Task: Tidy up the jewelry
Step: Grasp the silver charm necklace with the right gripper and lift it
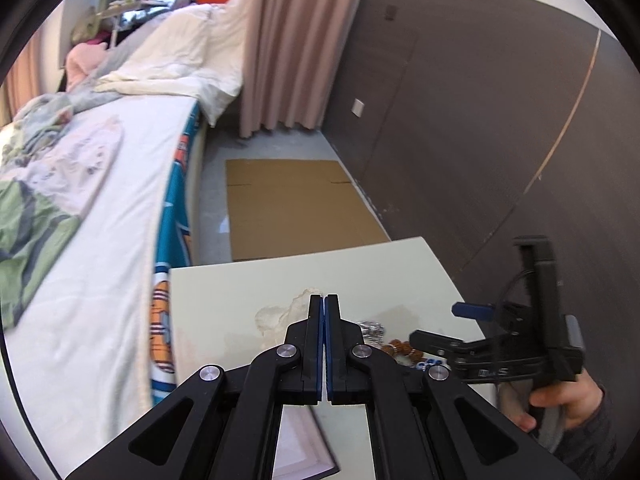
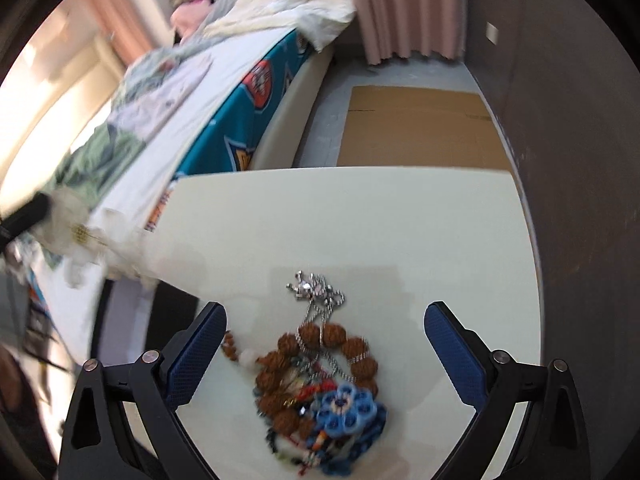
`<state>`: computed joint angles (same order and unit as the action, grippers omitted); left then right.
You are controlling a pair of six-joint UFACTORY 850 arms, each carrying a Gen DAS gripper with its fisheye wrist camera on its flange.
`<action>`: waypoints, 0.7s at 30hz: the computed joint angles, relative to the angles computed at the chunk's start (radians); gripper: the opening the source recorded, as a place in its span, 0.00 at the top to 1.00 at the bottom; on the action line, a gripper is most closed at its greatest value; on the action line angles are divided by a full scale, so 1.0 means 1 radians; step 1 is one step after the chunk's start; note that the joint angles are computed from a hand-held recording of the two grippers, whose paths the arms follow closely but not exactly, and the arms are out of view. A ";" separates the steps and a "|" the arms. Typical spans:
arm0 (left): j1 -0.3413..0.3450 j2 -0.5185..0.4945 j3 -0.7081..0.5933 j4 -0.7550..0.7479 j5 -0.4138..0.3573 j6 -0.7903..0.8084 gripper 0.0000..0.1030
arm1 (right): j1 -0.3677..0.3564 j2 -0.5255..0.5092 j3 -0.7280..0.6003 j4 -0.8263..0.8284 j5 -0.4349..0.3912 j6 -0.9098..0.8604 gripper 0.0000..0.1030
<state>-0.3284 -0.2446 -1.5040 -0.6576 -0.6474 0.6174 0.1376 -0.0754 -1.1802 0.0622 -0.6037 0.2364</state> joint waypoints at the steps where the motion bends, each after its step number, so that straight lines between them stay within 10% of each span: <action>1: 0.006 0.004 0.004 -0.001 0.003 -0.002 1.00 | 0.005 -0.010 -0.007 -0.006 -0.006 -0.014 0.03; 10: 0.071 0.059 0.060 0.012 0.024 -0.035 1.00 | 0.042 -0.132 -0.079 -0.092 -0.092 -0.074 0.32; 18: 0.108 0.091 0.088 0.008 0.028 -0.047 1.00 | 0.033 -0.150 -0.076 -0.091 -0.099 -0.116 0.82; 21: 0.115 0.094 0.094 -0.002 0.024 -0.044 1.00 | 0.018 -0.137 -0.071 -0.046 -0.091 -0.141 0.82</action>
<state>-0.2132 -0.1506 -1.4100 -0.6595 -0.6230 0.5731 0.1557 -0.2123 -1.2512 0.0167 -0.6947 0.0956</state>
